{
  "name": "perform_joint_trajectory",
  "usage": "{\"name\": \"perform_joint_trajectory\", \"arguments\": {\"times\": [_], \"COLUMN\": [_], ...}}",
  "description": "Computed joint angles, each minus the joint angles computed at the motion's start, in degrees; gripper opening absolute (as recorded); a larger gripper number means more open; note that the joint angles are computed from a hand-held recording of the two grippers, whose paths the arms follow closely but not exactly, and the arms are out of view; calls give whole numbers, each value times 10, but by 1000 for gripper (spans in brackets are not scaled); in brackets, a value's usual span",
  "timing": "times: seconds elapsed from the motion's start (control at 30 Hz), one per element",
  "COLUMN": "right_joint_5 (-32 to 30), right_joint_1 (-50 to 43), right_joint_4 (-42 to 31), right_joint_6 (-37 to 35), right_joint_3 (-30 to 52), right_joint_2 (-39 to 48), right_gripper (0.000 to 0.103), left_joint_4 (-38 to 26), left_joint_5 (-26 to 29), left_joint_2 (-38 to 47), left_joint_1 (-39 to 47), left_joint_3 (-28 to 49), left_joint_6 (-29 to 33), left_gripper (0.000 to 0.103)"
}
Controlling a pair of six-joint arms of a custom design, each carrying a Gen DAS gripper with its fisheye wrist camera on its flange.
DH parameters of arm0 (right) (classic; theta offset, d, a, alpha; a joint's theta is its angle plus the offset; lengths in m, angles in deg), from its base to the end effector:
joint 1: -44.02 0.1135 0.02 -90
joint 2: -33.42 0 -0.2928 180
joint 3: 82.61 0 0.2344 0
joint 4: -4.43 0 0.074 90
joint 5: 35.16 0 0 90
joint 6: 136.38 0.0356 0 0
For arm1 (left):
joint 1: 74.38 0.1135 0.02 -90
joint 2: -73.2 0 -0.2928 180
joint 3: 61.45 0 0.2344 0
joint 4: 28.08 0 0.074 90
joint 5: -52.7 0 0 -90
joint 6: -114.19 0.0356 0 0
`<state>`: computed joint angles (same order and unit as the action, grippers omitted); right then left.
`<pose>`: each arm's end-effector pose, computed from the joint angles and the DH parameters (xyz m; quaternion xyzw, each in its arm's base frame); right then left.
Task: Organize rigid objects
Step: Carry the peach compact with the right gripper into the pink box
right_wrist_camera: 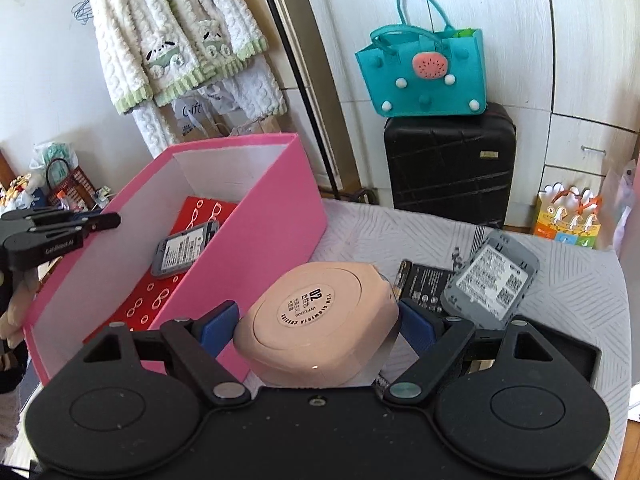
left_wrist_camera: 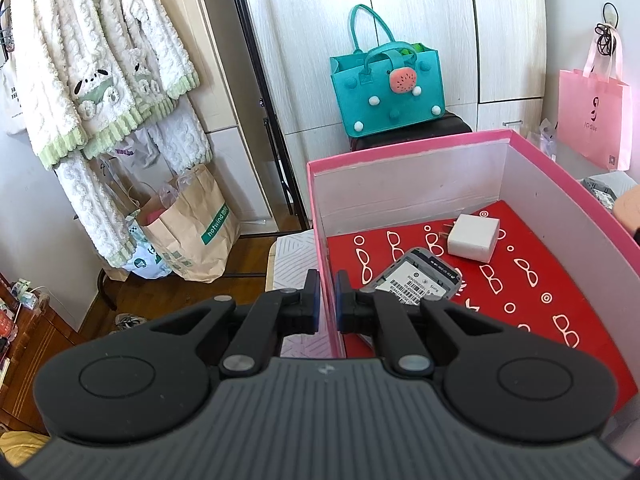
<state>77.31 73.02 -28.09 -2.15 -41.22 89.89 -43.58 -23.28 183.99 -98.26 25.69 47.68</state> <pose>0.1436 0.0641 0.2177 0.1910 0.8971 0.0658 0.3930 0.3831 -0.1791 0.2247 0.4081 0.7998 -0.1117 0.4257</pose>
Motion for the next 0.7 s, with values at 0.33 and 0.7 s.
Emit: {"name": "perform_joint_trajectory", "arguments": {"times": [0.33, 0.7], "right_joint_5": [35, 103], "right_joint_1": [22, 85], "right_joint_4": [-51, -152], "right_joint_6": [-20, -43], "right_joint_3": [64, 208], "right_joint_2": [-18, -2], "right_gripper": [89, 89], "left_joint_4": [0, 0], "left_joint_5": [-1, -1], "left_joint_2": [1, 1], "left_joint_1": [-1, -1], "left_joint_3": [1, 1], "left_joint_6": [0, -1], "left_gripper": [7, 7]}}
